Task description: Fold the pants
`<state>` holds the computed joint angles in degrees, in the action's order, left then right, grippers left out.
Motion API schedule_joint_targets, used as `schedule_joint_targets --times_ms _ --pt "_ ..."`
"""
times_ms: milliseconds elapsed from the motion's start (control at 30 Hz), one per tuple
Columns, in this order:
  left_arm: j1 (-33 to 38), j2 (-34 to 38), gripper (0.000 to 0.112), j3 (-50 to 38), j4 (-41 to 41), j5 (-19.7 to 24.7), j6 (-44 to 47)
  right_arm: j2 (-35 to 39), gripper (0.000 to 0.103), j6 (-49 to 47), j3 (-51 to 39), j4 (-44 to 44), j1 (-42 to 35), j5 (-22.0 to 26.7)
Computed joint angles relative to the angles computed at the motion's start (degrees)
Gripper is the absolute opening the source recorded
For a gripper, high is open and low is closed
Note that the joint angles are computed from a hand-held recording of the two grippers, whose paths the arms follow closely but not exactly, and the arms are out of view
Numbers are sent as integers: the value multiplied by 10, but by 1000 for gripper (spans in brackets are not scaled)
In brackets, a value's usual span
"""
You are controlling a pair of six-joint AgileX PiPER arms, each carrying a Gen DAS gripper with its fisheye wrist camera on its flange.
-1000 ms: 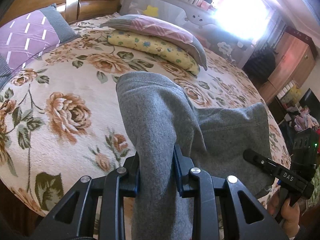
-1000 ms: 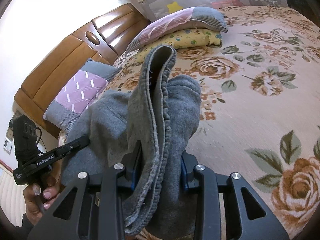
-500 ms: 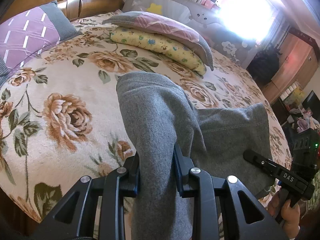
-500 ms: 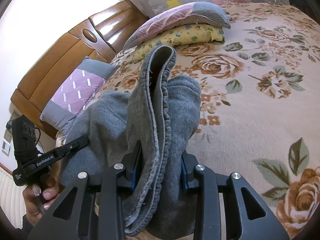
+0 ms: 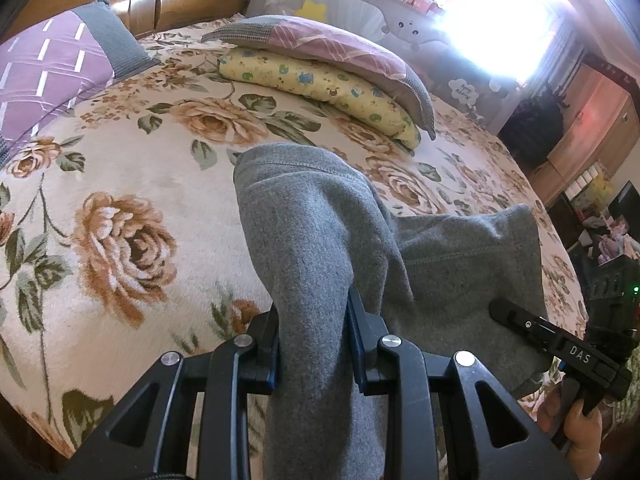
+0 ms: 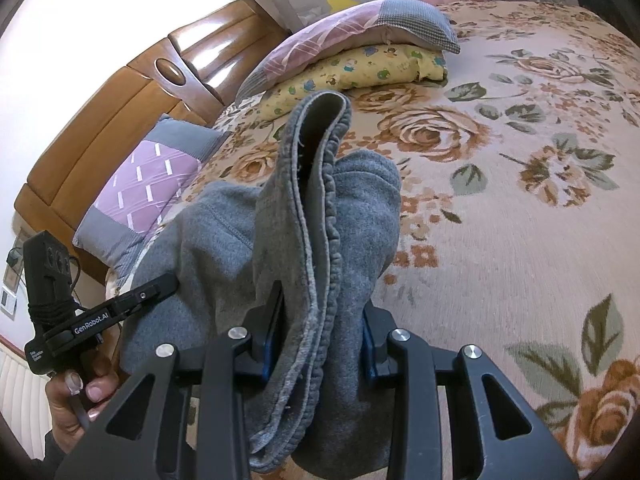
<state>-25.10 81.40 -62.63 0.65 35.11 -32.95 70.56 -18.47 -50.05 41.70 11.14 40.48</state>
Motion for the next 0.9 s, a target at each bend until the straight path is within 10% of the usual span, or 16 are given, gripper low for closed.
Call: schedule_joint_targets --times_ms 900 --pt "47 103 27 -53 -63 -12 83 138 34 -73 -49 63 -28 -22"
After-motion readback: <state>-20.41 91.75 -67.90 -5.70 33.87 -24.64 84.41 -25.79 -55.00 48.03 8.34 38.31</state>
